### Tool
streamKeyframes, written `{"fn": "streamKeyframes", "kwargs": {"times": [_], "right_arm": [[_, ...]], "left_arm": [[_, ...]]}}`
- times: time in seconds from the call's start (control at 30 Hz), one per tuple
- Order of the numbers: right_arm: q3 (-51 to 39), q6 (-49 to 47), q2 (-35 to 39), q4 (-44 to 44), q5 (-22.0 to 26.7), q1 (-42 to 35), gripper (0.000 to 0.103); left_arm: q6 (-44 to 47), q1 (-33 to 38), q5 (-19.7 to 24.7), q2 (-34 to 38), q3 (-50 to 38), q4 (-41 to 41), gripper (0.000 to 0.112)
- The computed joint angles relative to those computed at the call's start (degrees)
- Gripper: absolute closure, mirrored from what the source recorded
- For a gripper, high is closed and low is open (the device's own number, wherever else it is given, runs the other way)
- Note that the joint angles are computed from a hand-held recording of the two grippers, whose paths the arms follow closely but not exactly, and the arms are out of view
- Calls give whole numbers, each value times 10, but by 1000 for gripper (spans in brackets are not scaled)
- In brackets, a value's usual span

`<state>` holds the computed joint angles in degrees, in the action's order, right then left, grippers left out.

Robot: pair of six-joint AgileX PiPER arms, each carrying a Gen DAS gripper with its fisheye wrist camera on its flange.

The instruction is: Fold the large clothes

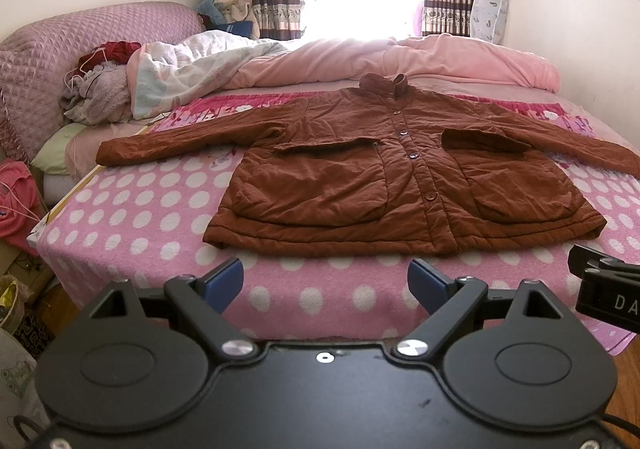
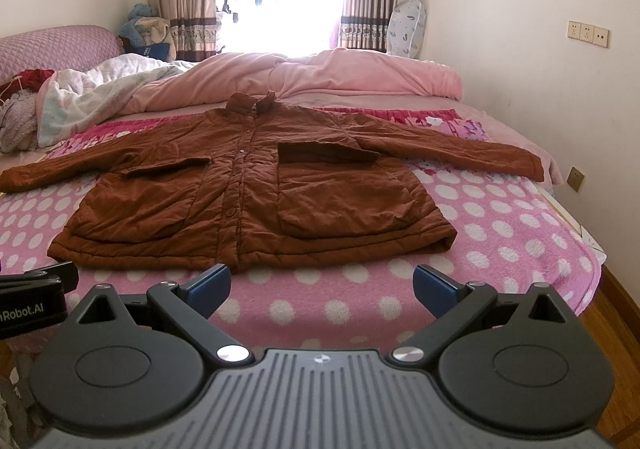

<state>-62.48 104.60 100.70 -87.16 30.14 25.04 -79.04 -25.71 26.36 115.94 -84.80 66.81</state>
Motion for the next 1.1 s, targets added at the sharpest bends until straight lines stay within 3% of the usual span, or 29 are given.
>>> {"fn": "streamKeyframes", "kwargs": {"times": [0.77, 0.97, 1.1], "right_arm": [[-5, -8, 7, 11, 4, 6, 0], [-42, -27, 41, 31, -4, -12, 0], [-105, -54, 87, 39, 1, -34, 0]], "left_arm": [[18, 9, -8, 13, -11, -17, 21], [82, 52, -34, 47, -61, -84, 21], [215, 115, -81, 81, -120, -232, 21]]}}
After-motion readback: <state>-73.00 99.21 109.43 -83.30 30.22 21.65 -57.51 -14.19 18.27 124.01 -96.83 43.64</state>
